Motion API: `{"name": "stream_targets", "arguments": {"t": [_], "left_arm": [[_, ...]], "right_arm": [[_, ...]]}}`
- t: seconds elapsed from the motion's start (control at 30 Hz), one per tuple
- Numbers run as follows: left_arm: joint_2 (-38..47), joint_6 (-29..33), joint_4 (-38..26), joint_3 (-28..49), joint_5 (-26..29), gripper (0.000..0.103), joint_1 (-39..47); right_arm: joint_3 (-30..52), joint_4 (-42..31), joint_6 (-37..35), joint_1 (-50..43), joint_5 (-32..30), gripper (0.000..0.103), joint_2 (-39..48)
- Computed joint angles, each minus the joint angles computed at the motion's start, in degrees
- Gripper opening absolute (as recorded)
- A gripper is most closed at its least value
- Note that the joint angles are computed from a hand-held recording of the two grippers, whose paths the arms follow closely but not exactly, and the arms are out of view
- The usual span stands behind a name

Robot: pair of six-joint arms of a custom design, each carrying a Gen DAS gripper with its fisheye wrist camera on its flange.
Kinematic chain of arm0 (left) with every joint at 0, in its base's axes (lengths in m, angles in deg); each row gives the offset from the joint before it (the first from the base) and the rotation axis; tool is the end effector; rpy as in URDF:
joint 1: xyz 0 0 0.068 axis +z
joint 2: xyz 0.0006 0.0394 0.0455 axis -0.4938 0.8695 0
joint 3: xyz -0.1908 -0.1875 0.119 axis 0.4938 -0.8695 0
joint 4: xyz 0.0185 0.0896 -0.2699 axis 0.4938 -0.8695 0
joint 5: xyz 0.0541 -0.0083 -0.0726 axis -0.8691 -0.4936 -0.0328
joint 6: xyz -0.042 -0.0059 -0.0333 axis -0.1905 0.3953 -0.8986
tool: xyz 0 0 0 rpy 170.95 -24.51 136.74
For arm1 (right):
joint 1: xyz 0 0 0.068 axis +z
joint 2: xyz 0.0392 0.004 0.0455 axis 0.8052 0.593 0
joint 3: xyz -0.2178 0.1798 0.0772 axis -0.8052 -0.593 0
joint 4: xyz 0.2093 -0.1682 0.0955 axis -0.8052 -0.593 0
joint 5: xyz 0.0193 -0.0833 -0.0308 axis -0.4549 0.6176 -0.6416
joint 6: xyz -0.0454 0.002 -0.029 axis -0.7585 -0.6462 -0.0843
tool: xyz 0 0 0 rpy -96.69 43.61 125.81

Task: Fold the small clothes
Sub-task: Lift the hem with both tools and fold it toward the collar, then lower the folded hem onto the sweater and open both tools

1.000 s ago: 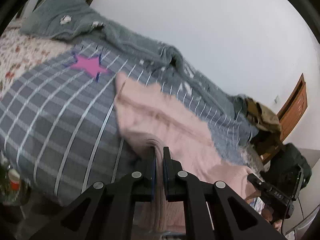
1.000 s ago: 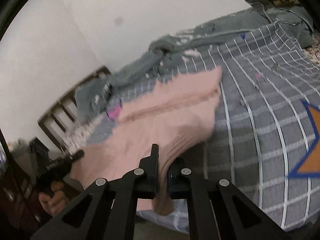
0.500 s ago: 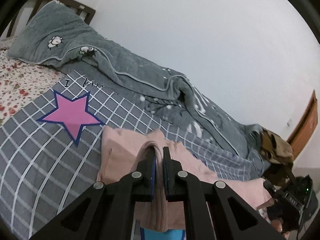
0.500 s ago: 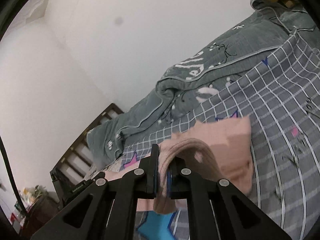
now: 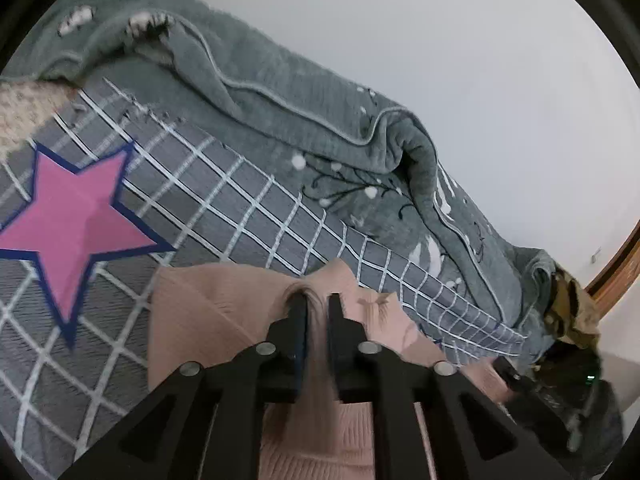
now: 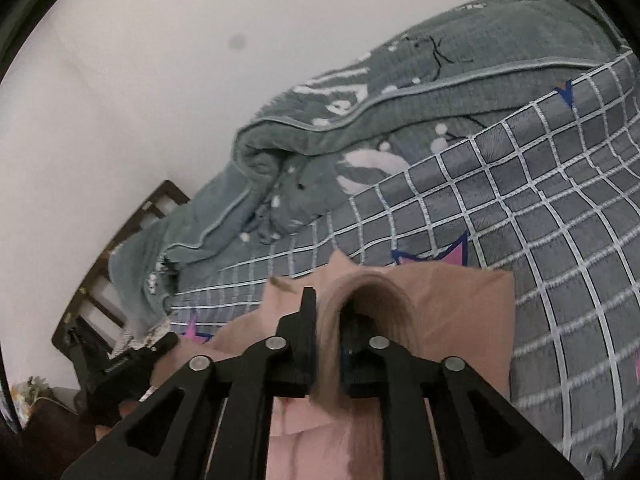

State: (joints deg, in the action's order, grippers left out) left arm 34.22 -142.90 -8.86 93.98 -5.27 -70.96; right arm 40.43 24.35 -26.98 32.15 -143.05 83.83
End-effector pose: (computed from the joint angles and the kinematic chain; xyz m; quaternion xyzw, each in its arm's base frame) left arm 0.1772 -0.1314 0.2104 -0.3126 0.8129 -0.2085 0.4449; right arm 0.3410 -0.1011 0.1991 -0.1029 0.8529 0.3905 0.3308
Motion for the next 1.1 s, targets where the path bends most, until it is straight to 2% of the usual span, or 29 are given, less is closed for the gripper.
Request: {"name": "stream_targets", "arguments": {"t": [0.03,0.07,0.1,0.17,0.37,0.47,0.57,0.67,0.73,0.8,0.83,0.87,0.9,0.93,0.97,1.0,1.1], "left_arm": [[-0.15,0.61,1.49,-0.65,0.92,0.035,0.91],[-0.1,0.64,1.86,-0.9,0.16,0.043,0.81],[-0.3,0.95,2.35,-1.24,-1.18,0.044,0.48],[-0.74,1.74,2.9,-1.53,-2.12,0.055,0.1],[0.94,0.73,-0.26,-0.27,-6.31,0.062,-3.15],[3.15,-1.59,-4.35,0.89,-7.94,0.062,-5.17],[5.81,-4.41,-9.59,2.21,-10.56,0.062,-7.98],[7.95,-7.28,-13.31,2.77,-12.32,0.062,-10.27],[8.59,-8.76,-14.13,2.3,-13.33,0.06,-11.64],[9.44,-9.75,-15.13,2.28,-14.74,0.058,-12.73],[10.64,-11.17,-17.18,3.07,-15.64,0.047,-13.23],[11.64,-12.67,-19.29,3.84,-16.03,0.033,-13.37],[12.23,-13.16,-19.99,4.22,-16.04,0.024,-13.18],[11.94,-13.83,-20.44,3.83,-15.99,0.005,-12.99],[10.41,-14.58,-20.22,2.67,-15.74,0.005,-12.73],[9.32,-15.49,-19.96,1.84,-16.06,0.003,-12.81],[9.23,-25.41,-28.57,2.13,-18.81,0.002,-14.29]], "right_arm": [[0.67,1.15,0.54,0.52,0.09,0.03,0.98],[0.68,2.46,0.99,0.65,0.19,0.034,1.33],[0.36,4.19,1.67,0.86,0.59,0.036,1.29],[-0.13,5.97,1.63,1.05,1.52,0.036,1.14],[-0.11,-0.49,-6.7,-1.62,2.87,0.036,1.22],[-1.47,-1.89,-9.89,-3.17,5.9,0.036,-0.5],[-5.37,-0.43,-13.28,-5.5,6.95,0.036,-3.31],[-11.1,5.47,-14.54,-6.55,9.83,0.036,-6.96],[-14.26,9.24,-15.22,-7.21,11.55,0.036,-8.27],[-14.71,9.5,-16.19,-7.68,12.03,0.036,-7.08],[-13.97,8.3,-16.94,-7.57,12.44,0.036,-5.82],[-13.4,7.45,-17.41,-7.46,12.73,0.035,-4.89],[-13.37,7.76,-17.29,-7.34,12.93,0.029,-4.32],[-13.83,8.65,-17.42,-7.25,12.96,0.015,-4.11],[-13.91,8.5,-18.24,-6.94,13.14,0.007,-3.8],[-13.64,7.68,-19.59,-6.61,13.52,0.007,-3.32],[-14.5,10.23,-17.4,-7.91,12.72,0.006,-4.37]]}}
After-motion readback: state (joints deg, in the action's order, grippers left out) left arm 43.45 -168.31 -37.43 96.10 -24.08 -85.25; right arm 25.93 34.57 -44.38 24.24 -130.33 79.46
